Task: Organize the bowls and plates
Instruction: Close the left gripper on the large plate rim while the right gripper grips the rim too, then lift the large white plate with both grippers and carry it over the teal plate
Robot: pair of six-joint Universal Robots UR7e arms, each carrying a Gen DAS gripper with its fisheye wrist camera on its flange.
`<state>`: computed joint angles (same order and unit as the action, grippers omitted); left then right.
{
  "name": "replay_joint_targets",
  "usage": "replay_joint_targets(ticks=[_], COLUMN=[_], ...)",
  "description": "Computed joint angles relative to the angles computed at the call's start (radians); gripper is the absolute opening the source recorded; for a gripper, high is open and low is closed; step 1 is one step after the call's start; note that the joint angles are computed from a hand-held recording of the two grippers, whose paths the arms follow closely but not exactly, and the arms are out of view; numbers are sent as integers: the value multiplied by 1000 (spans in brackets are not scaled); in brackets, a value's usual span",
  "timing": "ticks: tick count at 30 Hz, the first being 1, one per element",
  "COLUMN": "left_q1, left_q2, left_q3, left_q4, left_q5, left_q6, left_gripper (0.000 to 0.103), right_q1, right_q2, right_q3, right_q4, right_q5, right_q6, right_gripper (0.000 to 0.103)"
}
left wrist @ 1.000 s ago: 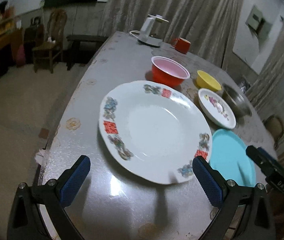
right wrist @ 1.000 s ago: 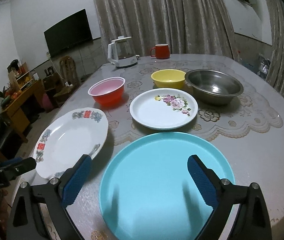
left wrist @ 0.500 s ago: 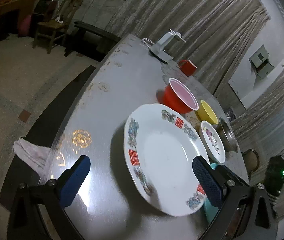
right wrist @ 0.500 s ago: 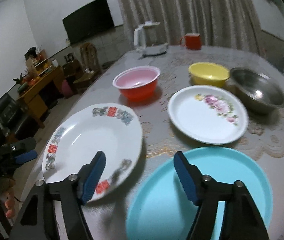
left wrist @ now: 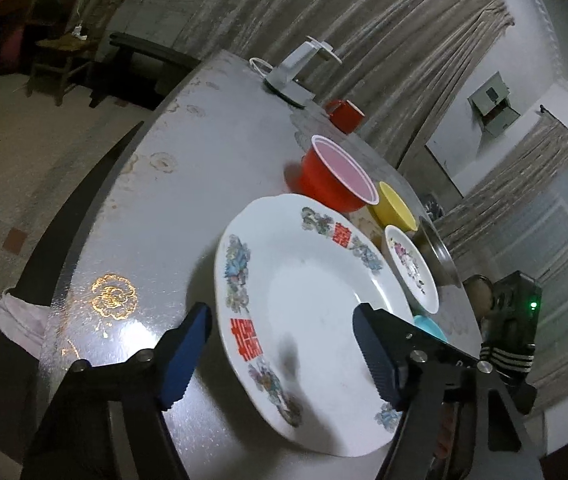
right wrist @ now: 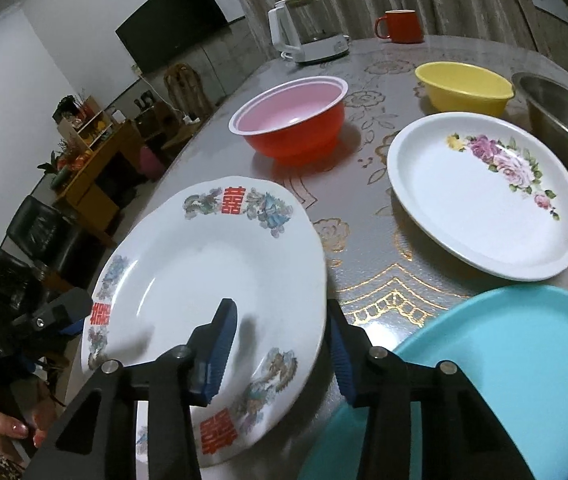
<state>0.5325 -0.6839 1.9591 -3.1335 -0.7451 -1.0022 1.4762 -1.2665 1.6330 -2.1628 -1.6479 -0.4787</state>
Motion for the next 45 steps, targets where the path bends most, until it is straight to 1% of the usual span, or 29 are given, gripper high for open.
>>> replay_joint_targets(ticks=[4, 6, 9, 11, 14, 16, 19, 21, 23, 25, 27, 30, 32, 35, 42, 45], left_q1=[17, 24, 29, 31, 25, 17, 22, 20, 14, 12, 2, -1, -9, -19, -49, -61], left_q2=[6, 11, 17, 21, 28, 36, 37, 37, 44, 51, 59, 57, 56, 58, 75, 84], left_q3=[-5, -11, -19, -29, -57, -77, -87, -102, -128, -138, -154, -145, -142, -142, -141, -141], left_q4=[0, 0, -9, 3, 86, 146, 167, 223, 305, 314, 365, 349, 364, 376, 358, 339], left_q5=[-22, -35, -44, -41, -12, 15, 15, 24, 46, 37, 65, 72, 90, 100, 136, 138], left_q6=[20, 42, 74, 92, 124, 145, 159, 169, 167, 192, 183, 167, 157, 150, 157, 163], left_gripper=[64, 56, 55, 55, 51, 51, 52, 52, 52, 52, 54, 53, 53, 53, 54, 54], right_q1=[-2, -5, -5, -8, -4, 10, 23, 29, 32, 29, 27, 35, 35, 34, 29, 26], right_q2=[8, 10, 8, 7, 2, 0, -5, -8, -12, -10, -14, -28, -31, -38, -63, -82], right_q3=[-6, -7, -2, 0, 19, 33, 54, 65, 73, 68, 67, 77, 76, 85, 104, 111], right_q4=[7, 9, 3, -2, -32, -58, -97, -115, -123, -121, -111, -114, -106, -111, -123, -129], right_q5=[19, 35, 43, 52, 40, 5, -33, -55, -67, -65, -55, -61, -55, -53, -41, -38], right_q6=[3, 2, 4, -11, -47, -75, -120, -148, -163, -175, -178, -196, -206, -197, -213, -218], right_gripper=[44, 44, 45, 45, 45, 45, 44, 43, 43, 43, 41, 40, 39, 39, 39, 39])
